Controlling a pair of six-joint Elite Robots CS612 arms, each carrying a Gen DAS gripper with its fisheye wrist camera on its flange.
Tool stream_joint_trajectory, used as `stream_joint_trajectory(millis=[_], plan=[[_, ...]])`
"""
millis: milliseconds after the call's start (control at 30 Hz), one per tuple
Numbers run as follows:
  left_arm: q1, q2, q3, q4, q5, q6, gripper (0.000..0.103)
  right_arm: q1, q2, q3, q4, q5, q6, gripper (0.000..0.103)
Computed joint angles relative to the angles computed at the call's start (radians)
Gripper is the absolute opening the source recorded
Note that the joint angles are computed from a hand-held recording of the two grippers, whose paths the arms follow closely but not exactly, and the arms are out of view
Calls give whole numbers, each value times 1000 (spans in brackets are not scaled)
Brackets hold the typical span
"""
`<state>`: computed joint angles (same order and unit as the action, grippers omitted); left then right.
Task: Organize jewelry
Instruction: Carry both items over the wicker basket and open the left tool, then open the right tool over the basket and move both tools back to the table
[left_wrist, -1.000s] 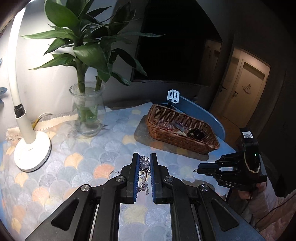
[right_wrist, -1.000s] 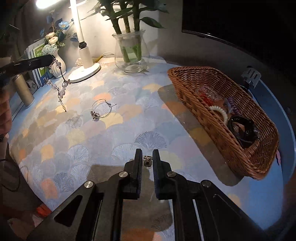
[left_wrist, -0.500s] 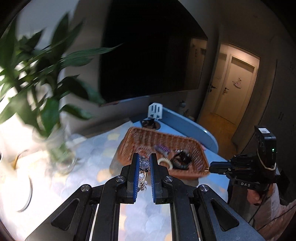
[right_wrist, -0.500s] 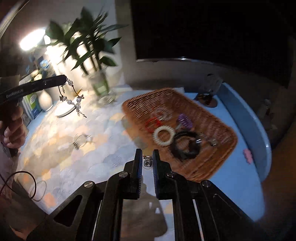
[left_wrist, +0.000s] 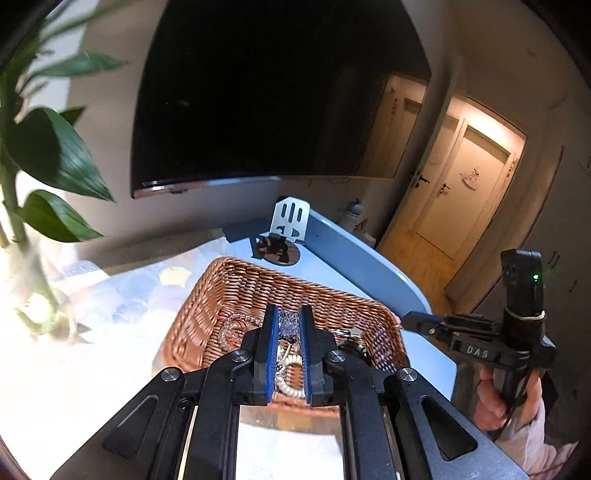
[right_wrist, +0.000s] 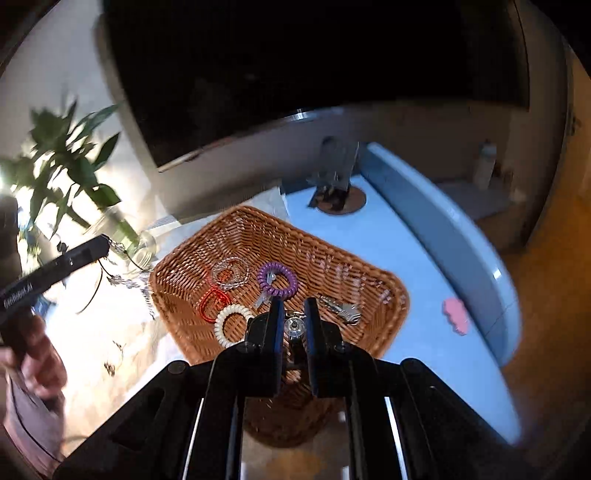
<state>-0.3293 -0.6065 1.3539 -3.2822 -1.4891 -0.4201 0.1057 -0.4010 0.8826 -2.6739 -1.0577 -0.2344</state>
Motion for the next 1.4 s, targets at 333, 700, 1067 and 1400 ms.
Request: stream_joint_trajectory(millis=[333,700,1067,1400], plan=[[0,78,-113,113,8,15,10,46,119,-212,124,-98,35,12],[1,113,-160,173,8,40,11,59,195,-357,234,-160,73,12],[1,69,-72,80,-17,9,68,53,131,-233,131,-160,66,16],[-17,-53,135,-32,51,0,68,43,-15,45,-97,-21,-11,25]])
